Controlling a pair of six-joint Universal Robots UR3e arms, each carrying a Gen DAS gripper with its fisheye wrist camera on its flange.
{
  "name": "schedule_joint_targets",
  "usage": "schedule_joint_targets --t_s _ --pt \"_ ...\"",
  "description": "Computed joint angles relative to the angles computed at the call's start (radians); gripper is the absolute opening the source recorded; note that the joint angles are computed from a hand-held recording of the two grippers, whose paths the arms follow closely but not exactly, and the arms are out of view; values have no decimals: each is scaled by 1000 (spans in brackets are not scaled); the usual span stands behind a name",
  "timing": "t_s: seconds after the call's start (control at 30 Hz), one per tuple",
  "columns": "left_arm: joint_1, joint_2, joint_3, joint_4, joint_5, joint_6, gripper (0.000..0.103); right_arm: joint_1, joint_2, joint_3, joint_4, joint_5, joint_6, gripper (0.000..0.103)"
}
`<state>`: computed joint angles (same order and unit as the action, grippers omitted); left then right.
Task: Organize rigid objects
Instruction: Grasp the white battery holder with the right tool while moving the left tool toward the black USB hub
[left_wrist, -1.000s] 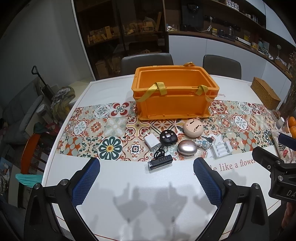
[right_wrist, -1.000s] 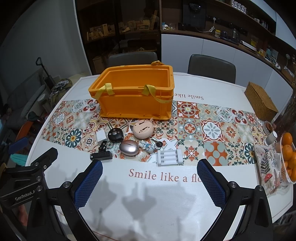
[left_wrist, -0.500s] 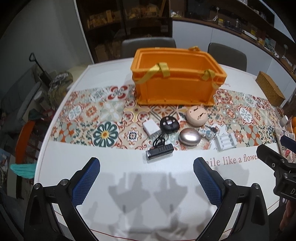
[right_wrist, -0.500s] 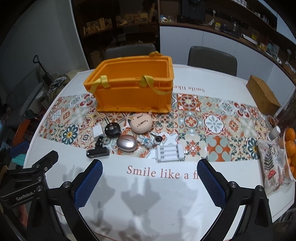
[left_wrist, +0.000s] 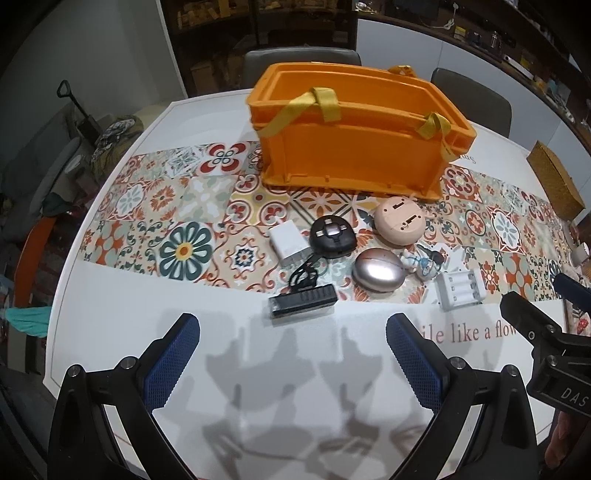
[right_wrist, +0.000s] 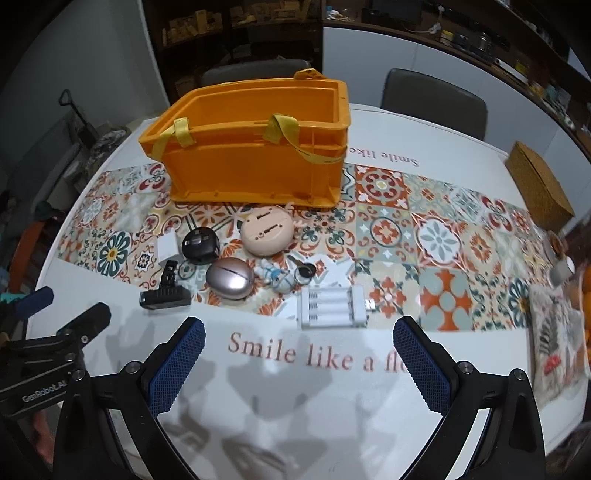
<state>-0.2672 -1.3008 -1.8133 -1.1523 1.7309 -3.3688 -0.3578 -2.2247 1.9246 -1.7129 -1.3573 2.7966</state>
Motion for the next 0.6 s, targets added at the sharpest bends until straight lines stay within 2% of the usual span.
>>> schedule_joint_targets --t_s 0.17,0.47,0.6 --pt "-62 -93 22 73 19 -41 103 -129 -18 67 9 118 -129 103" --pt "-127 -237 73 99 56 -94 103 -187 67 159 -75 127 -189 102" --pt "-130 -281 73 99 57 -108 103 -167 138 192 -132 102 -183 101"
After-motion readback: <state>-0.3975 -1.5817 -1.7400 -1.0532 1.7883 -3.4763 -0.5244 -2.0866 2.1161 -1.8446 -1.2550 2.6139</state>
